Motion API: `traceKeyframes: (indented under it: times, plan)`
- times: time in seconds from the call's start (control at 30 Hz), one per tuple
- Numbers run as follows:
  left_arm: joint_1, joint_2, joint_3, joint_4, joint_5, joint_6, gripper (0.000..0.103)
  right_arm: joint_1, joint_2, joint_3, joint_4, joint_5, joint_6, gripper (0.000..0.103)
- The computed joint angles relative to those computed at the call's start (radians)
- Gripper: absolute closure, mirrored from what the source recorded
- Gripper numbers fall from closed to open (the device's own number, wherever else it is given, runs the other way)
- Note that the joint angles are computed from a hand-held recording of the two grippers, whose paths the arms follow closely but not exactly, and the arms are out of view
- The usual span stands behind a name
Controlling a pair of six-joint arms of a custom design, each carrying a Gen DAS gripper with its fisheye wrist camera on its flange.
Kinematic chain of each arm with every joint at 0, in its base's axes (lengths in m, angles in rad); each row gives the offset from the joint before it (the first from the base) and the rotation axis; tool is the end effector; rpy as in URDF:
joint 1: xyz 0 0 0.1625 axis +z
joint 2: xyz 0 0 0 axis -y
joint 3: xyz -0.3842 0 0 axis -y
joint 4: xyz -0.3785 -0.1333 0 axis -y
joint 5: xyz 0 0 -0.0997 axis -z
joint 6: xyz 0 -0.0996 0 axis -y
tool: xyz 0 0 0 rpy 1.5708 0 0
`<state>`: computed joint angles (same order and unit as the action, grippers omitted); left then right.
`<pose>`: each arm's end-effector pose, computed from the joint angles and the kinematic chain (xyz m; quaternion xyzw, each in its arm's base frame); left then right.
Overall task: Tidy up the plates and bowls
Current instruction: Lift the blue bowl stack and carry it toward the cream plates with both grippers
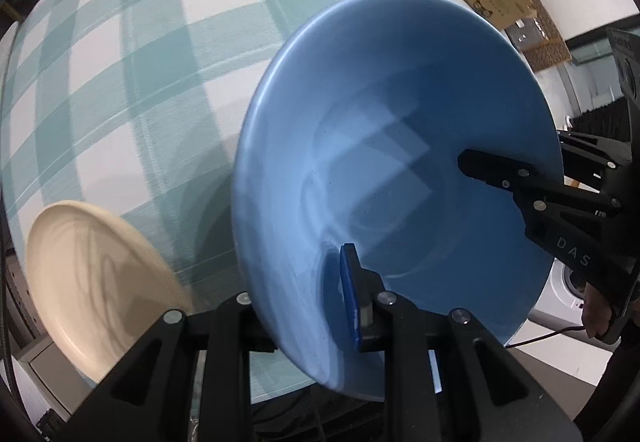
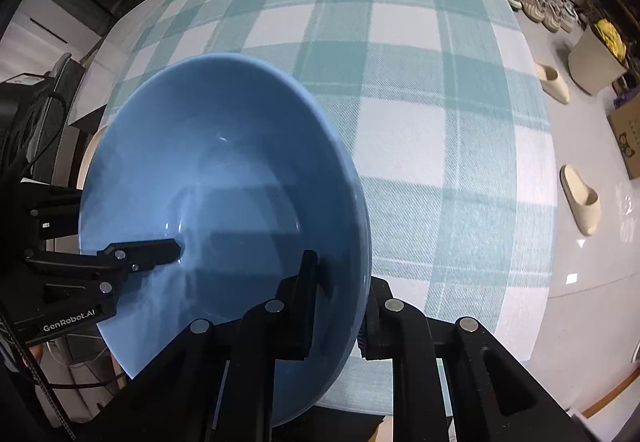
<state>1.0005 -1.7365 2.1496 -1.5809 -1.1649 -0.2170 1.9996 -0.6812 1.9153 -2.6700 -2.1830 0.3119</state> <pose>-0.0378 -0.3786 0.2662 0.2084 0.9376 0.1053 0.2576 0.2818 -0.4334 -0.0470 0.0759 -0.9485 0.0489 0.3035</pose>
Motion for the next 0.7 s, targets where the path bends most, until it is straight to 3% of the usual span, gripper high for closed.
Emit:
traceKeyframes:
  times: [0.7]
  plan:
    - [0.196, -0.146, -0.169, 0.095, 0.091, 0.012, 0.082, 0.149, 0.291, -0.490, 0.276, 0.070, -0.031, 0.089]
